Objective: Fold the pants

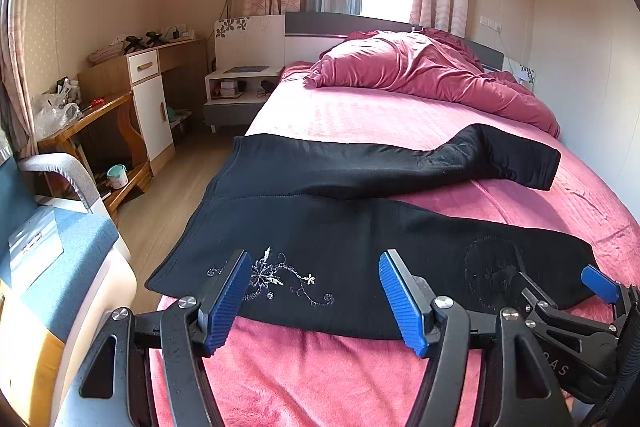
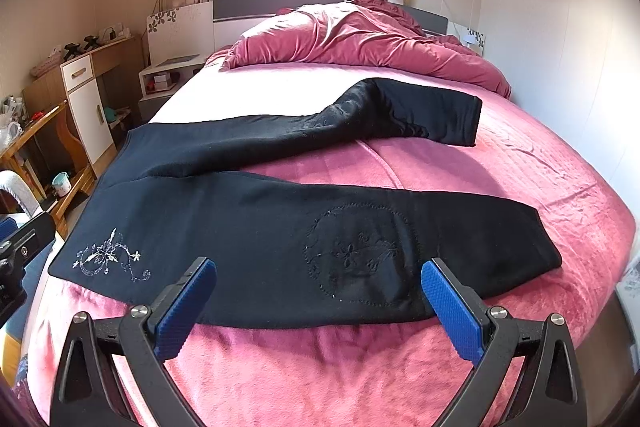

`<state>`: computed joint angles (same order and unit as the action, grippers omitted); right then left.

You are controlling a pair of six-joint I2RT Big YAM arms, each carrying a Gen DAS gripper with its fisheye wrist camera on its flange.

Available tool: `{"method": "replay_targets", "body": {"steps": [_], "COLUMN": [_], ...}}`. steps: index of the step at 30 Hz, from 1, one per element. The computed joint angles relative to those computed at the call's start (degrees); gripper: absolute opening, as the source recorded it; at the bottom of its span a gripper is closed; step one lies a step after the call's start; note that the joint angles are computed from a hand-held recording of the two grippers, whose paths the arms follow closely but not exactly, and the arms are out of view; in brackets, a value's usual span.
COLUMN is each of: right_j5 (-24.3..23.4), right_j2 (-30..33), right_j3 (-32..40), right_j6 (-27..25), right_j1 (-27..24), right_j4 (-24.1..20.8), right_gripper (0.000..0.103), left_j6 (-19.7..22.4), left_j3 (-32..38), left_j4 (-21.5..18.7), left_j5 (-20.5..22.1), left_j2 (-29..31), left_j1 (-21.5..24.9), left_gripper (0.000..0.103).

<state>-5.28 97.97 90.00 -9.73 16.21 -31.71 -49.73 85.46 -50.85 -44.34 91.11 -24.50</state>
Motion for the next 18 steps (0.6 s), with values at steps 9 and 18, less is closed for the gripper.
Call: {"method": "replay_targets", "body": {"steps": [9, 18], "right_j5": [0.0, -5.0], "right_j2": [0.8, 3.7], "right_j3": [0.6, 3.5], "right_j6": [0.2, 1.8], "right_j1": [-0.2, -2.1], "right_j4": [-1.2, -5.4], "right_gripper": [0.103, 0.103], "left_j6": [0.2, 0.7], "left_j3": [-0.2, -2.2], "left_j4": [0.0, 1.9], "left_j5": [1.5, 6.9], "left_j2": [0.3, 0.2], "left_j1": [0.6, 2.4], "left_gripper": [0.068, 0.071]}}
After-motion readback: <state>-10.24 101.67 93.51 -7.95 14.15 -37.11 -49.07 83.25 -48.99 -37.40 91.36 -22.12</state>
